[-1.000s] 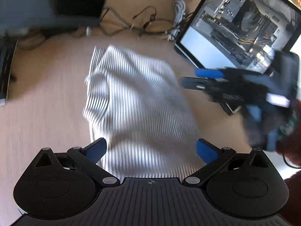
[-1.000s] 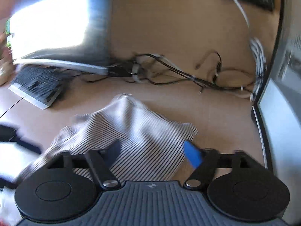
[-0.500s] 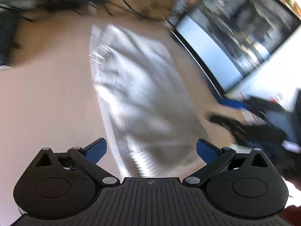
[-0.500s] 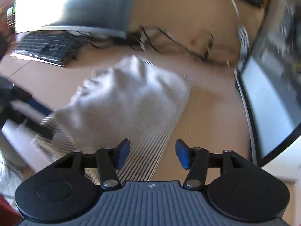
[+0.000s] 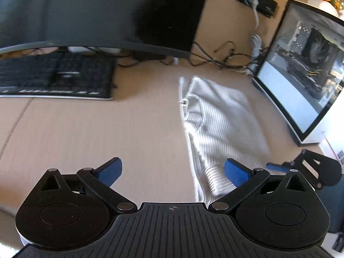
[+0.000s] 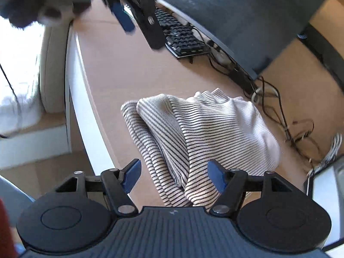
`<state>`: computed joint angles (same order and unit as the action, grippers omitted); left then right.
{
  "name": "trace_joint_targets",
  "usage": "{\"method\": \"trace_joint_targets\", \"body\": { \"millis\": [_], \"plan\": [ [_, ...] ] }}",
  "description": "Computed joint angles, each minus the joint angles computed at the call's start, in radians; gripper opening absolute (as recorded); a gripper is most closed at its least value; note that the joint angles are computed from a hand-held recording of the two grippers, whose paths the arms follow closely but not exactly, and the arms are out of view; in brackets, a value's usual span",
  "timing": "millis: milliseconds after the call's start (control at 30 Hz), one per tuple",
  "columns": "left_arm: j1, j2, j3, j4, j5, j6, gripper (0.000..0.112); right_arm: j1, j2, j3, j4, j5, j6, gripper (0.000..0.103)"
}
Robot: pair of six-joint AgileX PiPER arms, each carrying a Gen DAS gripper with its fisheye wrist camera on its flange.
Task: Fold clothes
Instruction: 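Grasp the sweater end with both grippers and lift it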
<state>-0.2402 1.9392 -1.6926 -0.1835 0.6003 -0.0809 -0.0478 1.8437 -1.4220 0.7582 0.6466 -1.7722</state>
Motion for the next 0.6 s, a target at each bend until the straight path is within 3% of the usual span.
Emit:
{"method": "trace_joint_targets", "body": {
  "millis": [67,133,267,333,433,533,600],
  "plan": [
    [0.012,-0.056,0.089,-0.067,-0.04,0.053,0.103,0.015,0.004,0.023,0.026,-0.038,-0.076,0.071],
    [0.004,-0.084,0.134,-0.022,-0.064,0.033,0.103,0.023,0.001,0.058,0.11,-0.098,-0.206,0.073],
    [-0.015,-0.119,0.202,0.056,-0.101,0.059,0.103,0.055,0.05,0.015,0.132,-0.157,-0.188,0.075],
    [-0.034,-0.119,0.226,0.068,-0.133,0.127,0.103,0.065,0.096,-0.067,0.029,-0.107,-0.071,0.042],
    [-0.074,-0.111,0.281,0.138,-0.246,0.279,0.103,0.06,0.132,-0.196,-0.114,0.015,0.173,0.033],
    [-0.116,-0.076,0.322,0.335,-0.385,0.341,0.103,0.022,0.181,-0.398,-0.192,0.221,0.472,0.03],
    [-0.126,-0.023,0.295,0.299,-0.45,0.5,0.103,-0.005,0.226,-0.545,-0.209,0.35,0.64,0.03]
  ]
}}
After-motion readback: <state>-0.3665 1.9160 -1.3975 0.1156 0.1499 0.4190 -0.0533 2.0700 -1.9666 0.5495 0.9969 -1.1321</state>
